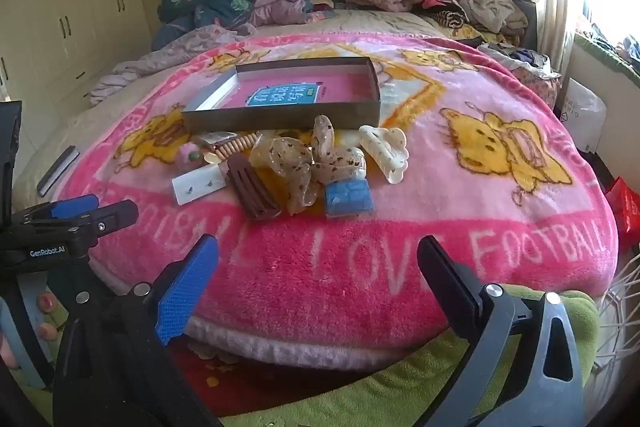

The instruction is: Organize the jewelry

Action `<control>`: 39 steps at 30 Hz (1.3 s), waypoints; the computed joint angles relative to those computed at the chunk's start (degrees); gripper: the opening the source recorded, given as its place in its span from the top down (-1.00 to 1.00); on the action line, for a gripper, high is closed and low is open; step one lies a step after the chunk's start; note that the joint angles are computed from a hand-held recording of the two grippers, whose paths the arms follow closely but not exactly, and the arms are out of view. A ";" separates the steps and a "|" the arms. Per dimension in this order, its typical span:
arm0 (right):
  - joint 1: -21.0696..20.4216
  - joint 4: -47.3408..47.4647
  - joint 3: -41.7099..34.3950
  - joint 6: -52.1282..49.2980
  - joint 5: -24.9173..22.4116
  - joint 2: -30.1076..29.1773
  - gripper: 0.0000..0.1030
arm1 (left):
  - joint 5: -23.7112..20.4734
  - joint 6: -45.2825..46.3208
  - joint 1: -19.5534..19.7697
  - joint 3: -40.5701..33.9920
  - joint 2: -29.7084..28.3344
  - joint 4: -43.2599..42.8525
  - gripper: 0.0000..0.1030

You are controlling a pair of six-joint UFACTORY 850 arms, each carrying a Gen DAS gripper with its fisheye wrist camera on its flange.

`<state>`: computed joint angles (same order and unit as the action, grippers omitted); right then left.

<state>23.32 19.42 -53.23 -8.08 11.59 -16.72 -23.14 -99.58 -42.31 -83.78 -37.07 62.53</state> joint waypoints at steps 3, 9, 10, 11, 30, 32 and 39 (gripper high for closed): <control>-0.05 -0.40 0.12 0.36 0.05 0.16 -0.92 | -0.33 0.14 -0.11 -0.37 -0.23 -0.09 -0.83; 0.03 -1.16 0.28 1.11 -0.29 0.46 -0.92 | 0.30 -2.79 -0.06 0.76 0.73 2.79 -0.83; 0.17 -0.61 0.27 0.62 -0.27 0.44 -0.92 | 0.21 -3.01 -0.11 0.80 0.75 2.95 -0.83; 0.26 -0.76 0.29 0.73 -0.22 0.43 -0.92 | 0.29 -2.88 -0.14 1.00 0.98 2.70 -0.83; 0.42 -1.71 0.66 1.97 -0.53 1.28 -0.92 | 0.55 -3.41 0.02 1.01 1.08 3.15 -0.83; 0.42 -1.32 0.64 1.60 -0.52 1.25 -0.92 | 0.37 -3.49 -0.04 0.97 1.06 3.20 -0.83; 0.36 -2.15 0.70 2.41 -0.47 1.28 -0.92 | 0.34 -4.11 -0.09 1.04 1.06 3.83 -0.83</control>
<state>23.68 17.27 -52.52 -5.67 11.13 -15.43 -22.80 -103.69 -42.40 -82.74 -36.01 66.36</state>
